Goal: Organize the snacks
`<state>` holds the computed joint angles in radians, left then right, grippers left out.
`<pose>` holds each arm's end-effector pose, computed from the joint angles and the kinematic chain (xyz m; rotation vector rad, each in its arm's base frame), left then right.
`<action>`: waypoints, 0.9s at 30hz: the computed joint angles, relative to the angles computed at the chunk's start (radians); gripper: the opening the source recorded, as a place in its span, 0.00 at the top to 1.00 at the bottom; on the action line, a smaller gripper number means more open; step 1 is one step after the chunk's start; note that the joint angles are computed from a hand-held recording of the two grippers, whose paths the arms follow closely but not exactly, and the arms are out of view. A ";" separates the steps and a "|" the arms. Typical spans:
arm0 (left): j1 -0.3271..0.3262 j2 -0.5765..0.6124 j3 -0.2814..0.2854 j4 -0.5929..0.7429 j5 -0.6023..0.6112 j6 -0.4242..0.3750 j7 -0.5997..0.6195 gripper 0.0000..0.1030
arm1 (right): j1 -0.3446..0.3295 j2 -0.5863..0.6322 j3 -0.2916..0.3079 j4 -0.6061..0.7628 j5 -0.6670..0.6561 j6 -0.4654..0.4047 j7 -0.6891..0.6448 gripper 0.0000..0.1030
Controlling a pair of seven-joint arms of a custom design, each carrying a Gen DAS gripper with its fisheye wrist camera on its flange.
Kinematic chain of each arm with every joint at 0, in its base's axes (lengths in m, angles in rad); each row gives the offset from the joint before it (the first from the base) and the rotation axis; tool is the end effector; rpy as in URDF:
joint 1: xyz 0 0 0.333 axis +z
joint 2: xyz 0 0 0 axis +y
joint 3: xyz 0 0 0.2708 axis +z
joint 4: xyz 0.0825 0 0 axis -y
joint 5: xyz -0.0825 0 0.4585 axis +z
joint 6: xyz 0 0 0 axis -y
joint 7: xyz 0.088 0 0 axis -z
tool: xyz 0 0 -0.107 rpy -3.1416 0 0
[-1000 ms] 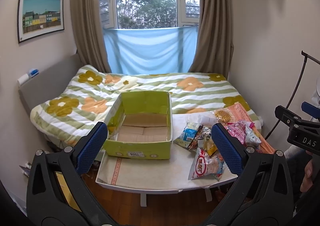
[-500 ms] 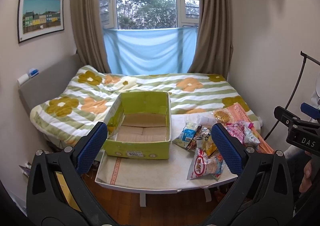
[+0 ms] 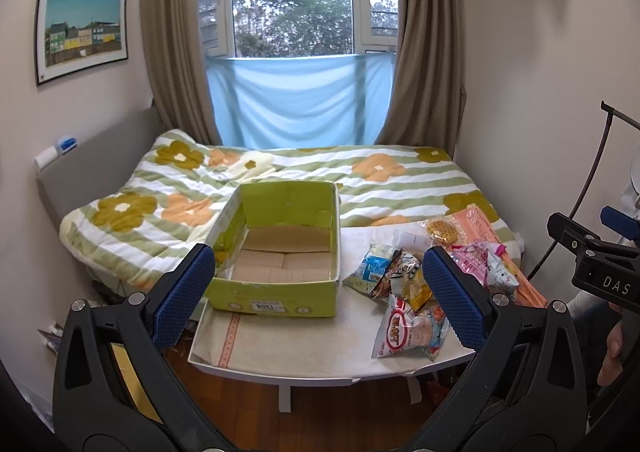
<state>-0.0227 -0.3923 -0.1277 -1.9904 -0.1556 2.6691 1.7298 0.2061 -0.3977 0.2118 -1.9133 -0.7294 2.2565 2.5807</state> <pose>0.5629 -0.0936 0.7085 -1.3949 1.7626 -1.0144 0.5145 0.2320 0.7053 -1.3499 1.8646 -1.0594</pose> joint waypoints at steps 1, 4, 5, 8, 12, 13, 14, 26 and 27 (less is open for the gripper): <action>0.000 -0.001 0.001 -0.001 -0.001 0.000 0.001 0.00 | 0.000 0.001 0.001 0.001 0.000 -0.001 0.001 0.00; -0.003 0.010 0.000 0.010 -0.004 -0.015 -0.003 0.00 | 0.002 -0.003 -0.001 -0.003 0.005 0.000 -0.001 0.00; -0.005 0.015 0.000 0.016 -0.006 -0.023 -0.004 0.00 | 0.002 -0.006 -0.002 -0.006 0.006 -0.001 -0.003 0.00; -0.019 0.051 0.001 0.050 -0.026 -0.072 -0.002 0.00 | 0.001 -0.028 -0.011 -0.026 0.023 -0.010 -0.015 0.00; -0.021 0.105 -0.021 0.081 -0.004 -0.129 -0.048 0.00 | -0.003 -0.058 -0.030 -0.066 0.057 -0.024 -0.070 0.00; -0.019 0.124 -0.033 0.094 0.017 -0.155 -0.077 0.00 | -0.004 -0.068 -0.039 -0.084 0.069 -0.021 -0.091 0.00; -0.021 0.135 -0.040 0.100 0.032 -0.169 -0.095 0.00 | 0.001 -0.080 -0.056 -0.110 0.097 -0.011 -0.122 0.00; -0.099 0.396 -0.074 0.263 0.182 -0.225 -0.136 0.00 | -0.042 -0.099 -0.163 -0.282 0.339 0.121 -0.342 0.00; -0.107 0.422 -0.071 0.285 0.188 -0.229 -0.130 0.00 | -0.046 -0.095 -0.164 -0.284 0.351 0.120 -0.349 0.00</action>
